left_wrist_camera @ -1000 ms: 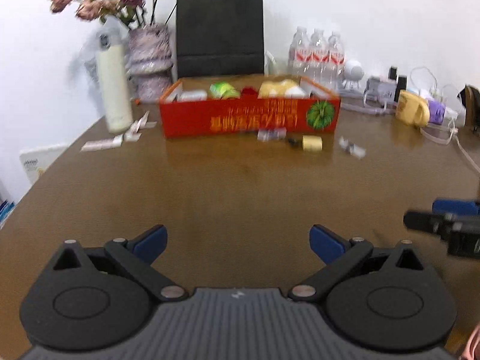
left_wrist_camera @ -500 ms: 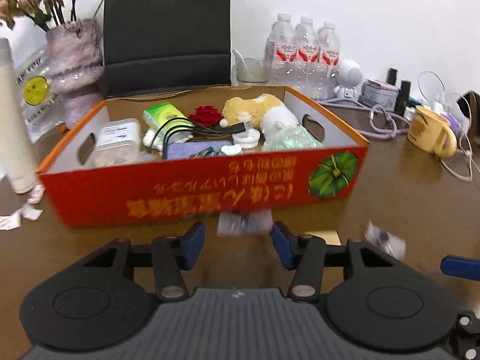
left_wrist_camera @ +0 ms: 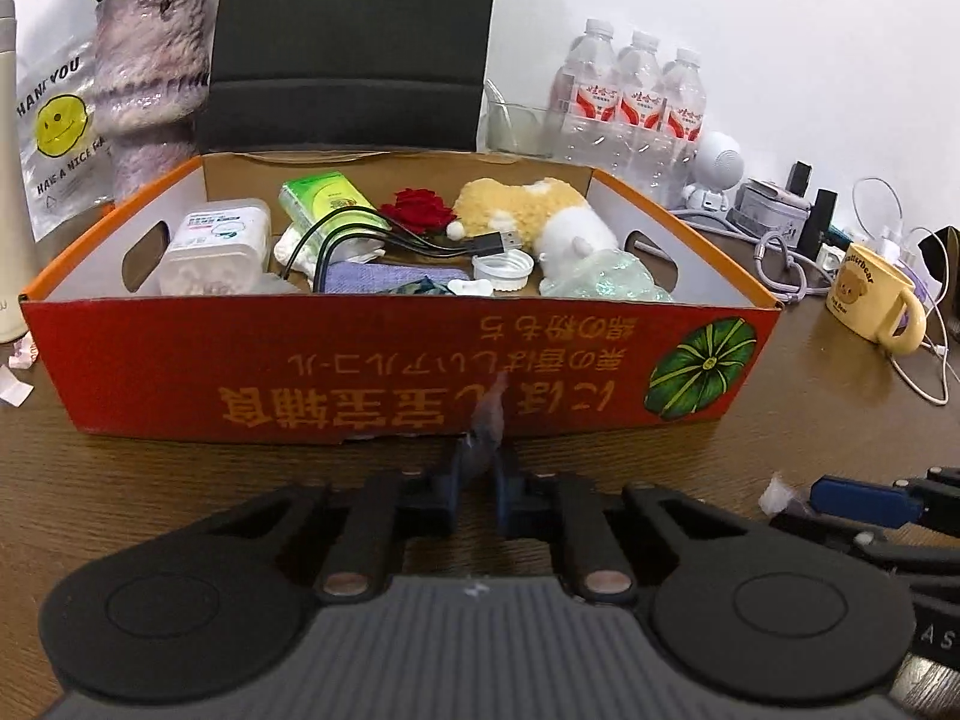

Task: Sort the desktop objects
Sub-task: 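Grasp the clear dotted sachet with the right tool while the left tool grasps a wrapper, then carry the sachet and wrapper into the box and open both tools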

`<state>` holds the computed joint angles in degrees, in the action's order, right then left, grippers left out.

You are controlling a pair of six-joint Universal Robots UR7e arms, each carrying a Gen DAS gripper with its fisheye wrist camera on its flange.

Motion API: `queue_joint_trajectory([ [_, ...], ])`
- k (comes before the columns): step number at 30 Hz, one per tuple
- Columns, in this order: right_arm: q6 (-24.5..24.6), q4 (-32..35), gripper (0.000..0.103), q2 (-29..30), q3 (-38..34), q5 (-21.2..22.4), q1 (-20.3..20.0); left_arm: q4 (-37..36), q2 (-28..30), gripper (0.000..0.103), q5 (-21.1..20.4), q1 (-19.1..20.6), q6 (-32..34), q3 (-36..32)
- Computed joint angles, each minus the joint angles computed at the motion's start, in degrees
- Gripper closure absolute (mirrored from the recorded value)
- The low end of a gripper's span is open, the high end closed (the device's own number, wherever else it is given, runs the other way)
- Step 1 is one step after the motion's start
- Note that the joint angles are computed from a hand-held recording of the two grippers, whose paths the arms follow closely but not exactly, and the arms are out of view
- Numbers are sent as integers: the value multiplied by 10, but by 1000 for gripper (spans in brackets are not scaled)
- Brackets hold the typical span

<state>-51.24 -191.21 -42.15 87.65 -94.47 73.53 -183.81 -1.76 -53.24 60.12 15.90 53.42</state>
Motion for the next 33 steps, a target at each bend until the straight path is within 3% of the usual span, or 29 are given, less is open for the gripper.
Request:
queue_joint_trajectory([
  [5,-18,-19,90,2,8,5,-1,-19,-2,97,24,-8,8,15],
  [10,4,-42,91,-20,41,30,-6,-107,-39,97,64,-27,8,109],
  [14,16,-67,91,-56,99,72,-6,-170,-84,97,86,-50,-8,205],
  [22,-10,-126,91,-122,222,147,3,-267,-150,97,133,-108,-10,353],
  [33,-18,-231,91,-174,364,193,-13,-396,-161,97,205,-167,-17,475],
])
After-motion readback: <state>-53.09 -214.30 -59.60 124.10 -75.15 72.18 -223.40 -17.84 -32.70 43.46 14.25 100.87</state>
